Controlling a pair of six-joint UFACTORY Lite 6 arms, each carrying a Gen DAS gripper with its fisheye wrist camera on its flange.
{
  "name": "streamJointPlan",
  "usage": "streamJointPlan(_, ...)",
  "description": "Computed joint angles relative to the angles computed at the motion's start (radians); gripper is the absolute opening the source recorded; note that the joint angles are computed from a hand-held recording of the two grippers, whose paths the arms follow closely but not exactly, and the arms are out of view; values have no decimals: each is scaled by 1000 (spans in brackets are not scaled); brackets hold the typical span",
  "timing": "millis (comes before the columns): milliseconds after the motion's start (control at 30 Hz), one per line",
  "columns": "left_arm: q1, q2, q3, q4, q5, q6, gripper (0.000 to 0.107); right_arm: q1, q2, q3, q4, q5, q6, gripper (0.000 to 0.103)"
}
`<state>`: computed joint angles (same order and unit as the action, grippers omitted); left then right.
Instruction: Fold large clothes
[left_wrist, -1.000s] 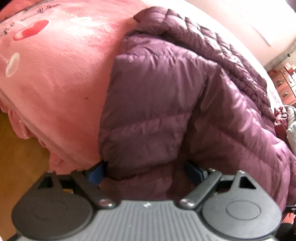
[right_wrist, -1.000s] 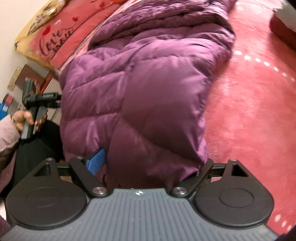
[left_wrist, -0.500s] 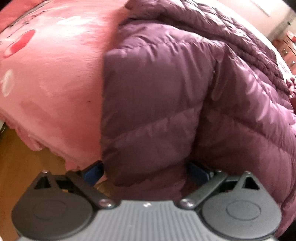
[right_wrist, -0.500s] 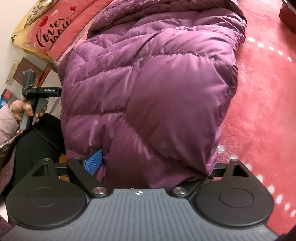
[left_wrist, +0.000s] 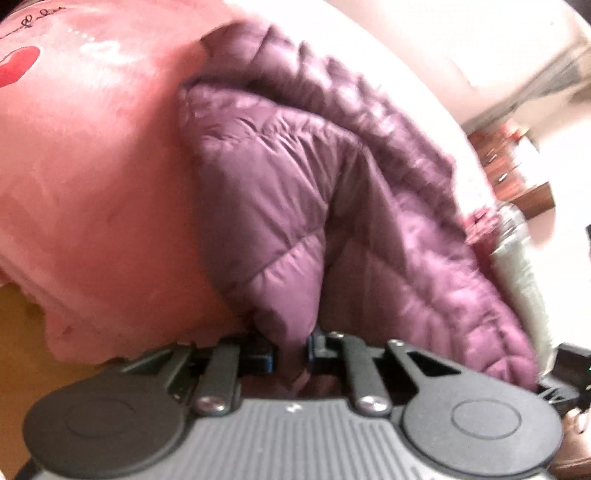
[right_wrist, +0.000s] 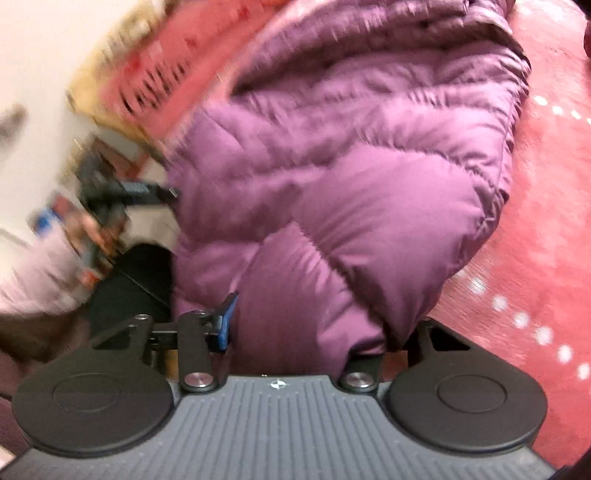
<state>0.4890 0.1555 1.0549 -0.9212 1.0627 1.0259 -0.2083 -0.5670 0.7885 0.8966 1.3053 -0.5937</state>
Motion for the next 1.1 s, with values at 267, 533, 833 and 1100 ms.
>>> streamJointPlan(267, 23, 115, 203, -315, 139, -46, 11, -140, 94, 82, 398, -39, -58, 60)
streamJointPlan(533, -130, 440, 589, -643, -79, -153, 11, -120, 420, 197, 873, -335, -96, 64)
streamJointPlan(833, -225, 476, 655, -864, -350, 85, 17, 19, 884, 584, 1030, -703, -49, 103)
streamJointPlan(1100, -234, 340, 455, -970, -282, 503, 18, -23, 958, 676, 1124, -637, 49, 103)
